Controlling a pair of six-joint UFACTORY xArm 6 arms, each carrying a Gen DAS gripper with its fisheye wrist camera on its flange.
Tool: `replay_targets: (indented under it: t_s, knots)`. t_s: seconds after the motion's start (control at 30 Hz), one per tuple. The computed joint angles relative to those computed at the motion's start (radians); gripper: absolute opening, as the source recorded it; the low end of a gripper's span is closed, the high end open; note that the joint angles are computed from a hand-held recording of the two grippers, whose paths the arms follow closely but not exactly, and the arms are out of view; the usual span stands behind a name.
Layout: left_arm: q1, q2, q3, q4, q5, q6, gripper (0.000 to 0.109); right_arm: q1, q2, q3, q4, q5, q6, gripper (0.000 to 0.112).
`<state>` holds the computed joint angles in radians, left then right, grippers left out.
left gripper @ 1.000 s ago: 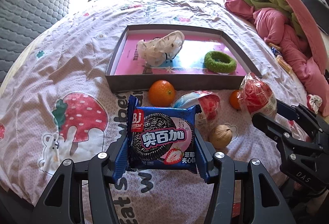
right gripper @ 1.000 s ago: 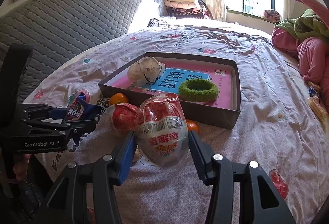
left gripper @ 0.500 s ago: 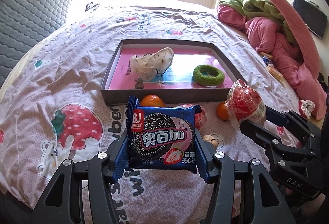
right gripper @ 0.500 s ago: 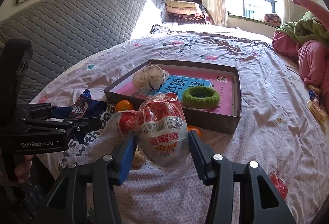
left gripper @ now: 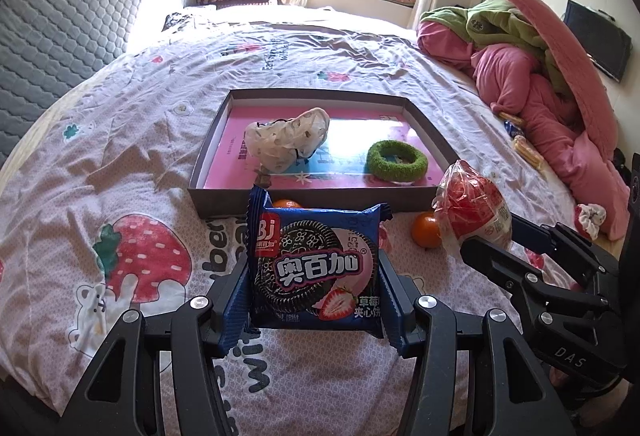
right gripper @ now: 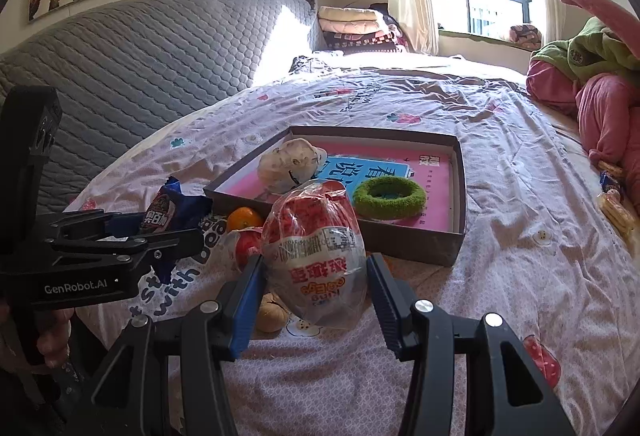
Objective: Organize objects
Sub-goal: 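Lift the packet with left gripper while right gripper lifts the egg package toward the box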
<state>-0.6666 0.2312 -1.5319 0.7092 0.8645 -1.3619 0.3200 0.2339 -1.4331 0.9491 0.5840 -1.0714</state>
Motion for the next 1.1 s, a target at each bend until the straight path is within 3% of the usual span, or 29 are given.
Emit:
replay_targets:
  t_s: [1.1]
  knots:
    - [0.049, 0.049, -0.023, 0.028, -0.053, -0.005, 0.058, 0.021, 0.029, -0.032, -0.019, -0.06, 0.032, 0.052]
